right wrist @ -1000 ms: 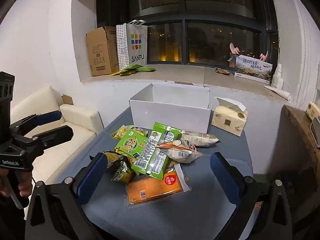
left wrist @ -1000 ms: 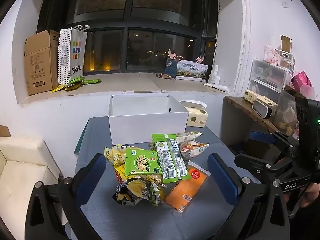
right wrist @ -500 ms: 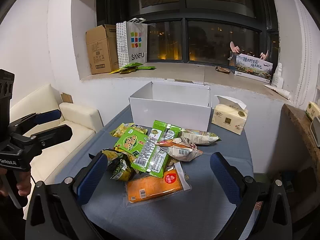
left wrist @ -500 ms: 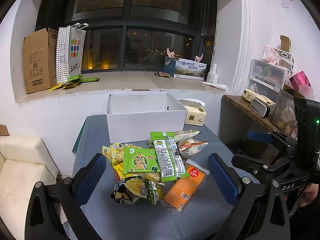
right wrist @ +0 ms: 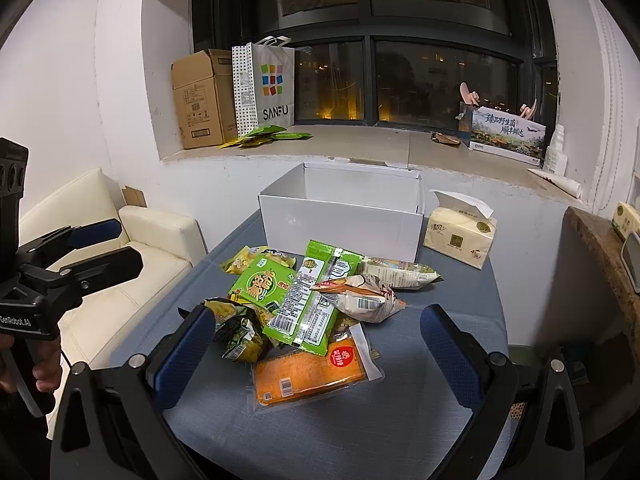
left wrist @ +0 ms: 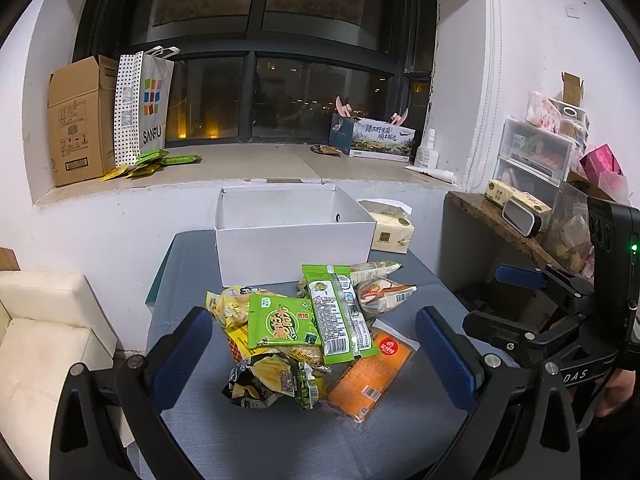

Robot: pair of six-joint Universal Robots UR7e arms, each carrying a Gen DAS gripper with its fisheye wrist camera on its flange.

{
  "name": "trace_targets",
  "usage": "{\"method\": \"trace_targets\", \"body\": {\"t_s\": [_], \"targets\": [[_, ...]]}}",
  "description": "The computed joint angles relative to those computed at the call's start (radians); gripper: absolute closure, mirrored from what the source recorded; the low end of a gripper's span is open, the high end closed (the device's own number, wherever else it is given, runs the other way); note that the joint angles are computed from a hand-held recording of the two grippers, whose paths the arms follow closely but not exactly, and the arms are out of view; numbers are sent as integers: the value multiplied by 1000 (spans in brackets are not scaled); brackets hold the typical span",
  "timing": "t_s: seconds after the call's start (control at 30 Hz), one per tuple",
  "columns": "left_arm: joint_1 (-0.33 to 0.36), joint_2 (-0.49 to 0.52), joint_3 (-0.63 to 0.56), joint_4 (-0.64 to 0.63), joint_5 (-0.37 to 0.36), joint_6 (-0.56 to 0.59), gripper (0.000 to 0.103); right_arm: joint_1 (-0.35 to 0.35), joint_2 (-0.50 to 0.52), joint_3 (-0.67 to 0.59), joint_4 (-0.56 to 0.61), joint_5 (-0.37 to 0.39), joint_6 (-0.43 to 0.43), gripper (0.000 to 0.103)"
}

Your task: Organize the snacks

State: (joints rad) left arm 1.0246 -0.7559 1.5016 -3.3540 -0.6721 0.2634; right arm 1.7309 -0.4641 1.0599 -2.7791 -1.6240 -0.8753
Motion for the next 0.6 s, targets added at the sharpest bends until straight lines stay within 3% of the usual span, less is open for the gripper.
{"method": "trace_targets", "body": {"t_s": [0.6], "targets": [[1, 1, -1, 2, 3, -4, 0, -1, 1, 3, -3, 1, -2, 0]]}}
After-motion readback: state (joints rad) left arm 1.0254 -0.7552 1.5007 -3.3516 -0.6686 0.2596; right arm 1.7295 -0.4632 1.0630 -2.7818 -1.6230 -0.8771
